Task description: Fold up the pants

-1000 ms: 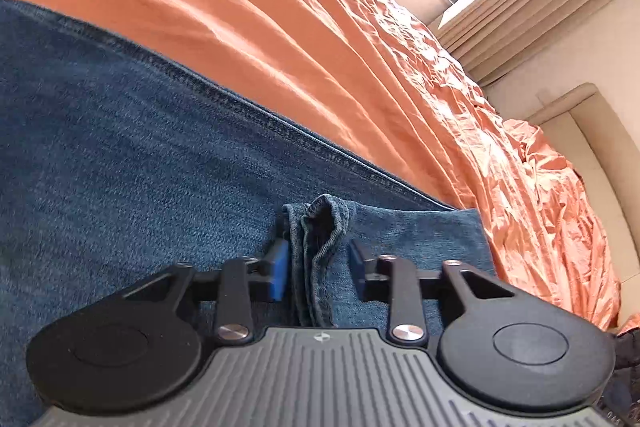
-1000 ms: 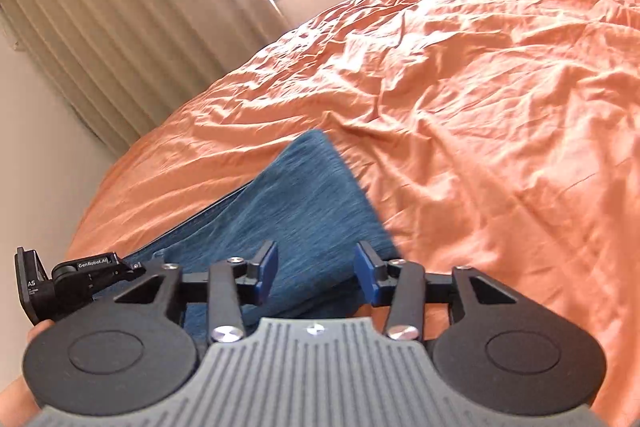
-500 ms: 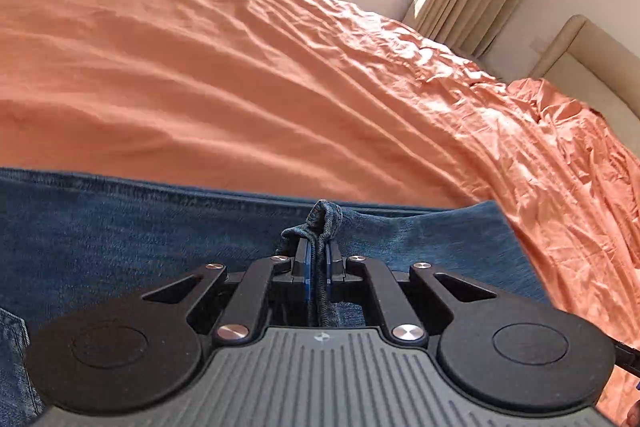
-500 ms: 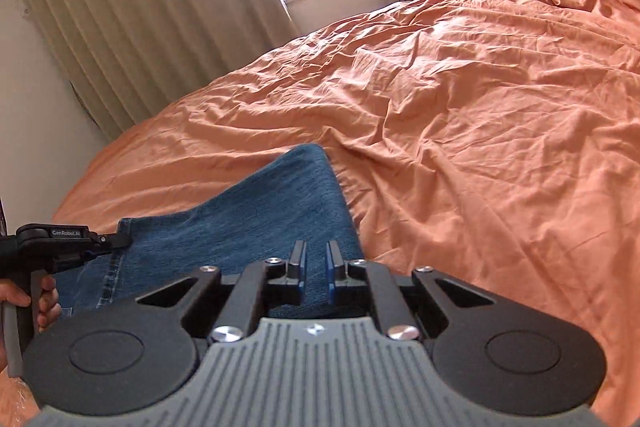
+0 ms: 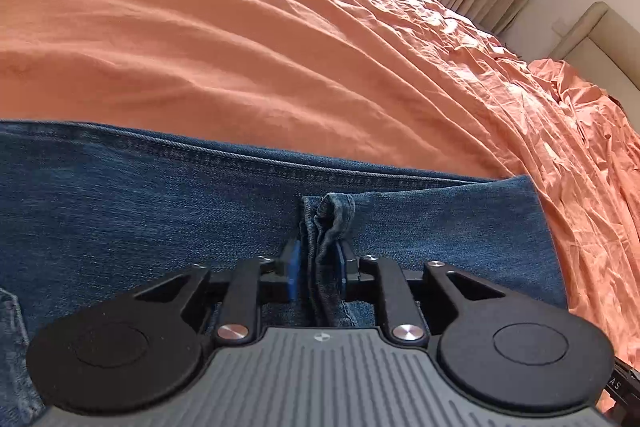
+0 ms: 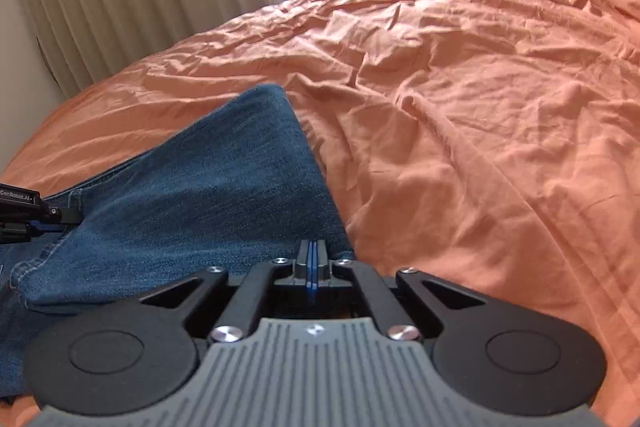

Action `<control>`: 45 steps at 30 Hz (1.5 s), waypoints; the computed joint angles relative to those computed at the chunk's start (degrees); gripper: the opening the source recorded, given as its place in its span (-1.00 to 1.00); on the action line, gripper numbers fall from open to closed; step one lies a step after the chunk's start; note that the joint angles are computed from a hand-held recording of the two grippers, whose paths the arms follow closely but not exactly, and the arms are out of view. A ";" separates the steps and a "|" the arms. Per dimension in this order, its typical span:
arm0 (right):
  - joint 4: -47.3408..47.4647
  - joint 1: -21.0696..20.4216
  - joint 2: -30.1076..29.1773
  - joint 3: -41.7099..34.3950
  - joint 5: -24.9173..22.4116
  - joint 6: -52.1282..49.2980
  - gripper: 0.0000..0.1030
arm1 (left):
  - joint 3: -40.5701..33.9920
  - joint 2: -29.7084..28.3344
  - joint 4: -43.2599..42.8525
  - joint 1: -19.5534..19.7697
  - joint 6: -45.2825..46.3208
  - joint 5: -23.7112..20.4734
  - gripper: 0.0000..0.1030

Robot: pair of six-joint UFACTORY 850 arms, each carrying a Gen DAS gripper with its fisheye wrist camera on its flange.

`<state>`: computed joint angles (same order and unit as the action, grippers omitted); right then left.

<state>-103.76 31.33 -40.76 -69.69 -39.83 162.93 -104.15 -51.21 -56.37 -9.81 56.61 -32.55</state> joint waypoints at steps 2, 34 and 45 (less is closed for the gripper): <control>-3.93 0.98 0.39 0.18 -2.63 1.93 -0.89 | 4.28 3.33 -4.22 0.59 5.19 0.04 -0.59; -12.78 5.32 -11.80 -24.74 8.43 -12.79 -0.63 | 30.44 22.76 -38.91 16.81 28.78 6.98 -0.25; -6.38 4.37 -17.06 -30.96 14.58 -21.83 -0.68 | 22.05 13.23 -40.06 24.48 10.10 8.19 -0.07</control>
<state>-110.14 35.70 -57.83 -100.64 -25.25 141.11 -82.10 -37.98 -96.42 14.67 66.71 -24.36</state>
